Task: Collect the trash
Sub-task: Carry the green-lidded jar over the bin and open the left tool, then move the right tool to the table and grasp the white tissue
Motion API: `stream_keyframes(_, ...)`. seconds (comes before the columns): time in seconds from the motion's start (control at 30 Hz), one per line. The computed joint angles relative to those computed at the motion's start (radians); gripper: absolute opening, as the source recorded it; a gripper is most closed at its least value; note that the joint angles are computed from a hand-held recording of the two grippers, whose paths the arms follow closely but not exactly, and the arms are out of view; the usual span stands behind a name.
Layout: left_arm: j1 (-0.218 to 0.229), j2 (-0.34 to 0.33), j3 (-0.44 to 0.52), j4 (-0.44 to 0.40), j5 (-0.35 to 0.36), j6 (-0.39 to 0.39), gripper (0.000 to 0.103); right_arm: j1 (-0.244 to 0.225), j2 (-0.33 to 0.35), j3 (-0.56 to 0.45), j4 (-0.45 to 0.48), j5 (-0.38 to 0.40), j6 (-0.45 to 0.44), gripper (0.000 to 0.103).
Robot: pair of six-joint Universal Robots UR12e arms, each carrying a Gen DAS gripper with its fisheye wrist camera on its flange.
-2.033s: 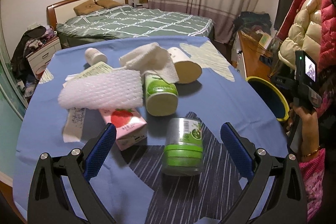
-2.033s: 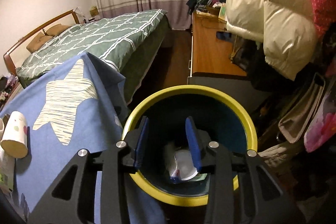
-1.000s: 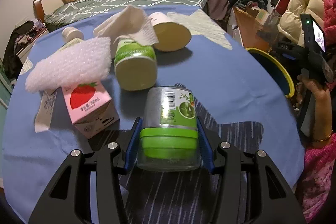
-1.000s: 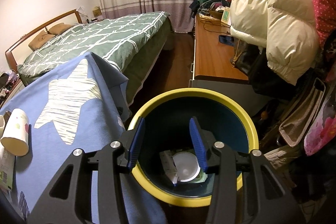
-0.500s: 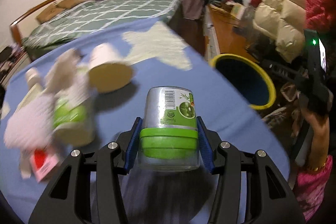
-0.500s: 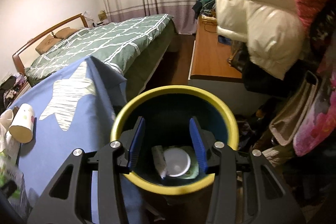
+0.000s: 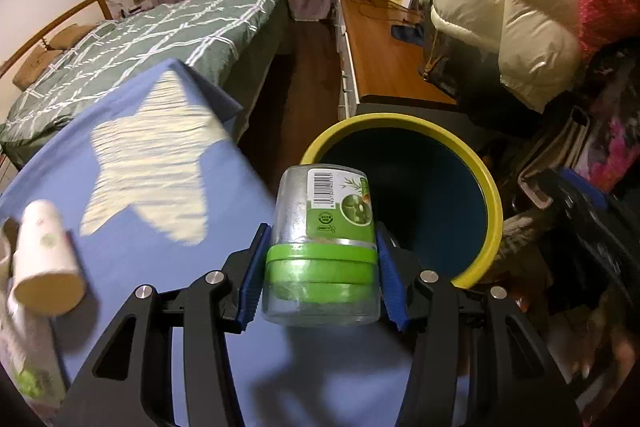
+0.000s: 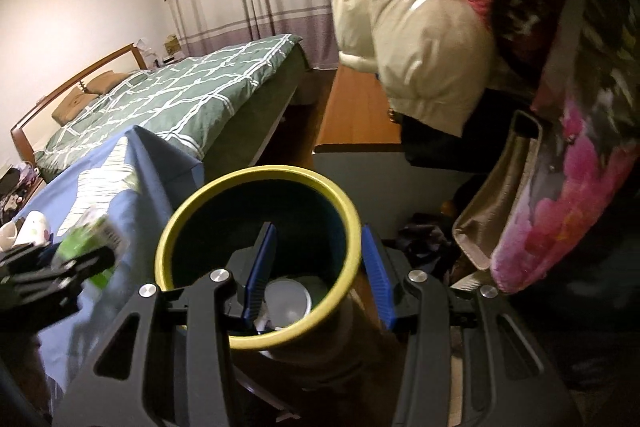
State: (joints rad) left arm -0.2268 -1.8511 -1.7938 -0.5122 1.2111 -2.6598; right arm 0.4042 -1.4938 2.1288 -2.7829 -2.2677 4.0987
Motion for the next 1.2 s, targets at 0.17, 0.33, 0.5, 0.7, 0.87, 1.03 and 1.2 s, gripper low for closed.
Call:
stream_keyframes(0.17, -0.044, -0.048, 0.049, -0.024, 0.023, -0.020, 0.050, -0.015, -0.012, 0.022, -0.013, 0.020, 0.008, 0.043)
stream_keyframes(0.33, -0.071, -0.082, 0.080, -0.038, 0.055, -0.052, 0.053, -0.019, -0.012, 0.027, -0.014, 0.032, 0.017, 0.043)
stream_keyframes(0.5, -0.055, -0.056, 0.048, 0.029, 0.043, -0.064, 0.072, -0.016, -0.013, 0.027, -0.014, 0.031, 0.016, 0.043)
stream_keyframes(0.7, 0.031, 0.037, -0.035, 0.092, -0.057, -0.098, 0.076, -0.002, -0.002, 0.012, -0.024, 0.029, 0.001, 0.044)
stream_keyframes(0.87, 0.138, 0.125, -0.144, 0.213, -0.088, -0.131, 0.090, 0.019, 0.026, -0.024, -0.040, 0.041, -0.048, 0.047)
stream_keyframes(1.03, 0.255, 0.180, -0.213, 0.287, -0.091, -0.176, 0.093, 0.043, 0.073, -0.089, -0.070, 0.079, -0.136, 0.047)
stream_keyframes(1.2, 0.367, 0.206, -0.255, 0.343, -0.074, -0.225, 0.093, 0.069, 0.126, -0.170, -0.090, 0.112, -0.219, 0.047)
